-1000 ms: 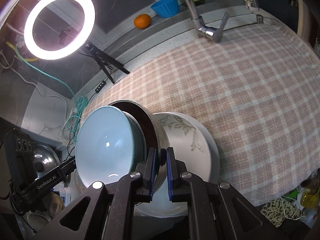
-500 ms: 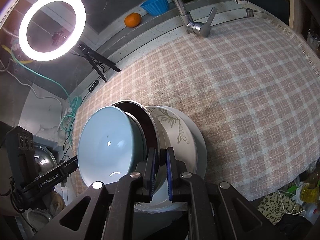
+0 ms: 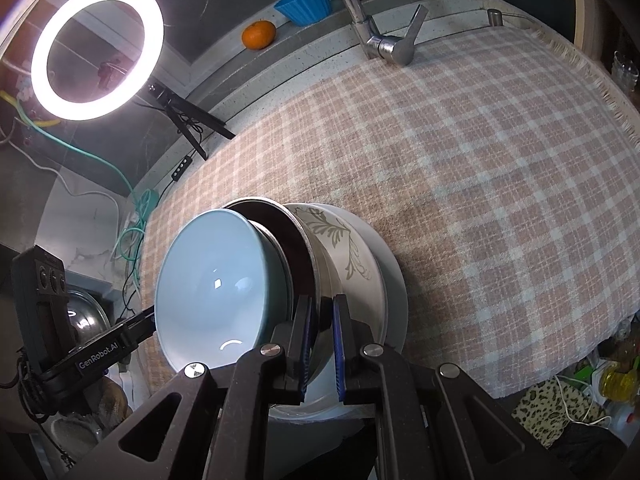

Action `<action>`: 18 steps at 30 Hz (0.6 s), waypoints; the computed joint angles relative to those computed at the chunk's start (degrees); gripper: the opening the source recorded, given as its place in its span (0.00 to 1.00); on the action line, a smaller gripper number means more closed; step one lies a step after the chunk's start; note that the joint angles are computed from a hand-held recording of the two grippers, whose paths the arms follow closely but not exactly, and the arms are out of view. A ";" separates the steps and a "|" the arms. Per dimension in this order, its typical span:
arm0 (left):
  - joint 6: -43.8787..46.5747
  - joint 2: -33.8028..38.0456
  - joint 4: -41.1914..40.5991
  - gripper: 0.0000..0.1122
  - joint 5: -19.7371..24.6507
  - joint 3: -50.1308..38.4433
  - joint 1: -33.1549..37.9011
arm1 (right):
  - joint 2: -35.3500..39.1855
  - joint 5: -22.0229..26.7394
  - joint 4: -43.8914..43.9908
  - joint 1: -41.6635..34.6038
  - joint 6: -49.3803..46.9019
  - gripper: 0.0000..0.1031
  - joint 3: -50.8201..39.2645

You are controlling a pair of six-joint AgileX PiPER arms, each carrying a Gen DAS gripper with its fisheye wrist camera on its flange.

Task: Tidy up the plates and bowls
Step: 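Lower the nested bowl stack onto the white floral plates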

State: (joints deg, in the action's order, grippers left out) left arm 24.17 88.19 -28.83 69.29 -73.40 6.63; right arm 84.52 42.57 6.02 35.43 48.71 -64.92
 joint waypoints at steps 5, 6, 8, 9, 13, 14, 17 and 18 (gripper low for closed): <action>0.55 0.03 0.50 0.06 -0.49 -0.05 -0.42 | 0.02 -0.19 0.41 -0.26 -0.51 0.09 0.43; 0.61 0.06 0.64 0.06 -0.62 -0.03 -0.54 | -0.12 -0.35 0.57 -0.31 -0.59 0.09 0.64; 0.64 0.05 0.83 0.06 -0.73 -0.03 -0.66 | -0.34 -0.31 0.26 -0.11 -0.09 0.09 0.81; 0.69 0.04 0.89 0.06 -0.80 -0.02 -0.73 | -0.39 -0.29 0.07 0.04 0.20 0.09 0.82; 1.13 0.08 1.14 0.06 -0.81 -0.07 -0.80 | -0.42 -0.22 0.08 0.07 0.21 0.09 0.75; 1.23 0.02 1.32 0.06 -0.87 -0.08 -0.91 | -0.40 -0.21 0.13 0.03 0.06 0.09 0.76; 1.37 -0.56 2.14 0.06 -1.68 0.35 -1.45 | -0.45 -0.08 0.20 0.21 -0.02 0.09 0.71; 1.42 -1.01 2.53 0.06 -2.30 0.73 -1.74 | -0.43 0.03 0.16 0.28 -0.09 0.09 0.62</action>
